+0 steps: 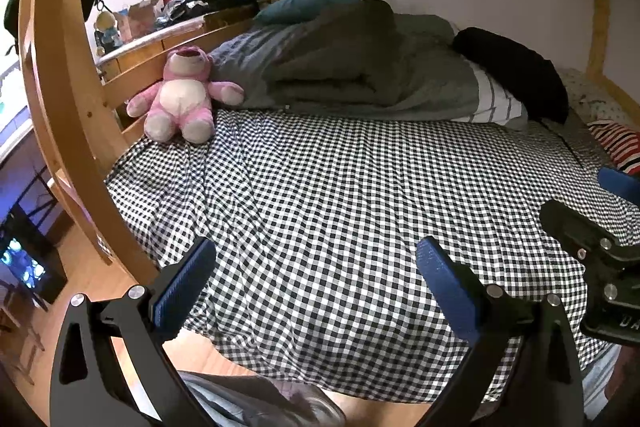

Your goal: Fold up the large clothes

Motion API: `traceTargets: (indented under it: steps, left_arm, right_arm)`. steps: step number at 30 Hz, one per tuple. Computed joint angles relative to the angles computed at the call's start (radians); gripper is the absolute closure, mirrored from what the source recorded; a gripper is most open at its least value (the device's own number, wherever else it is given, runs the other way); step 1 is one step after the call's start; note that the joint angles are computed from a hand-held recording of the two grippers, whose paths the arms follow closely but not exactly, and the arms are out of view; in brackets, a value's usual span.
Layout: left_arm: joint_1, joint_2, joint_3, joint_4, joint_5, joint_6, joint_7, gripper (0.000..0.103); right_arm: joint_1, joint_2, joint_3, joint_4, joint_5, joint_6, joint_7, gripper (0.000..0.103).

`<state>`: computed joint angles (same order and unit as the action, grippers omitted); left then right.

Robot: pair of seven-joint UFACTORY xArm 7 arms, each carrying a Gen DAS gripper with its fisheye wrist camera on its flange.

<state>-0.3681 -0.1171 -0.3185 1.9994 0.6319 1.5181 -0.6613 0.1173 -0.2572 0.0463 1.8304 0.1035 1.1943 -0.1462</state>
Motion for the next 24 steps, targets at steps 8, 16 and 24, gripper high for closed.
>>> traceTargets:
  steps: [8,16,24]
  left_arm:
    - [0.005,-0.014,0.005,-0.016,-0.022,-0.021,0.006,0.004]
    - [0.017,-0.019,-0.003,-0.021,-0.027,-0.023,0.012,0.004]
    - [0.016,-0.018,-0.011,-0.019,-0.009,-0.025,0.027,0.004]
  right_arm:
    - [0.001,-0.004,0.003,-0.004,-0.003,0.002,0.001,0.003]
    - [0.003,-0.012,0.004,-0.018,-0.002,-0.006,0.001,0.003]
    - [0.002,-0.017,0.004,-0.026,-0.008,-0.014,0.000,0.003]
